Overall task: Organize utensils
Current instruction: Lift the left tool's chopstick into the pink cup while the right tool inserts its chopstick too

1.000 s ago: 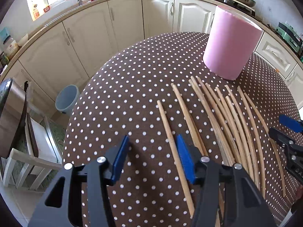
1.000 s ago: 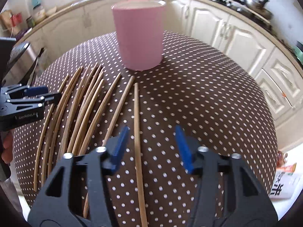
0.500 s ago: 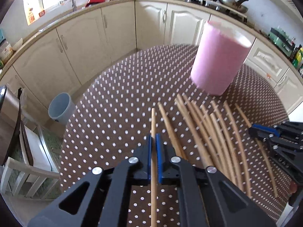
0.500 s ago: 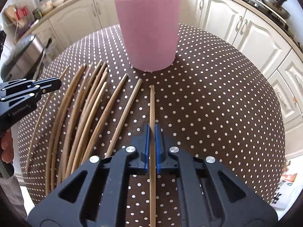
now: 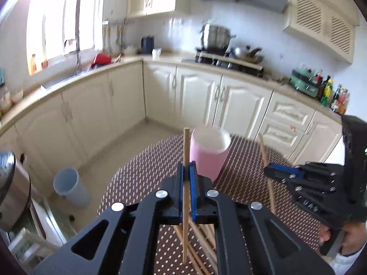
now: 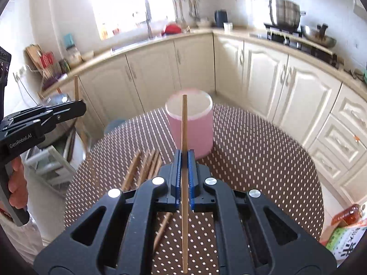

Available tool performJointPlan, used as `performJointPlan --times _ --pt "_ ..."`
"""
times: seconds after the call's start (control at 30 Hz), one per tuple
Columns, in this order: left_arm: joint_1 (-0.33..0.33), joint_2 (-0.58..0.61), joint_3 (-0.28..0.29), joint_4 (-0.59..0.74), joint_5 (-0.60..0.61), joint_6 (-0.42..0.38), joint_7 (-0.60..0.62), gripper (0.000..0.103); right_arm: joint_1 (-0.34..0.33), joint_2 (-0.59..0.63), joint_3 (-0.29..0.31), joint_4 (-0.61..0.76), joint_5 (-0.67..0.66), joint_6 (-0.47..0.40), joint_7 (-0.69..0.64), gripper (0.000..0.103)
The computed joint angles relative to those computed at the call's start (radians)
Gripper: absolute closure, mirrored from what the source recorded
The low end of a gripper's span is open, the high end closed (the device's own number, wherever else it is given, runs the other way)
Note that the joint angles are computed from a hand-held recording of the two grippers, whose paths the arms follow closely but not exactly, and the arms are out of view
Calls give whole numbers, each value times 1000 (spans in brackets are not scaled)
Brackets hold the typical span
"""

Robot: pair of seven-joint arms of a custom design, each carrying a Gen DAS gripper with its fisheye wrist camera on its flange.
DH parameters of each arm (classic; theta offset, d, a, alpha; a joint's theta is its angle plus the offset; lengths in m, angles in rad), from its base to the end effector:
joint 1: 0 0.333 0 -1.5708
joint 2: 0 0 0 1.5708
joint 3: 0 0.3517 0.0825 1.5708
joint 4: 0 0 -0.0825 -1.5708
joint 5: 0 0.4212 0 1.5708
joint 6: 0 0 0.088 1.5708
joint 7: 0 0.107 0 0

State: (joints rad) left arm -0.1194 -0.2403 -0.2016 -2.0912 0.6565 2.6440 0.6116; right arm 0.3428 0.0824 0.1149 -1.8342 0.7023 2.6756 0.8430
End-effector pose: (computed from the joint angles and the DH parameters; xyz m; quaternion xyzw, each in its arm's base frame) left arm 0.5248 -0.2033 0.6357 -0.6819 0.5768 -0.3146 0.3216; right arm 0.6112 0.2761 0.5879 -0.8107 0.3924 -0.1179 0.4183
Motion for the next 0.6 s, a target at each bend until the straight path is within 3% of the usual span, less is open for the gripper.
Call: performJointPlan --times 0.17,0.33,0.47,0.6 --pt "23 20 -25 66 90 67 -67 97 -3 -17 17 33 200 97 -148 97" --pt "47 89 -35 178 206 110 -165 97 10 41 53 148 402 242 -318 97" --pt "57 146 -32 267 336 126 -309 97 2 128 105 277 555 349 -468 97" --pt "49 200 -9 339 450 127 -432 97 -26 209 182 399 805 431 -731 97"
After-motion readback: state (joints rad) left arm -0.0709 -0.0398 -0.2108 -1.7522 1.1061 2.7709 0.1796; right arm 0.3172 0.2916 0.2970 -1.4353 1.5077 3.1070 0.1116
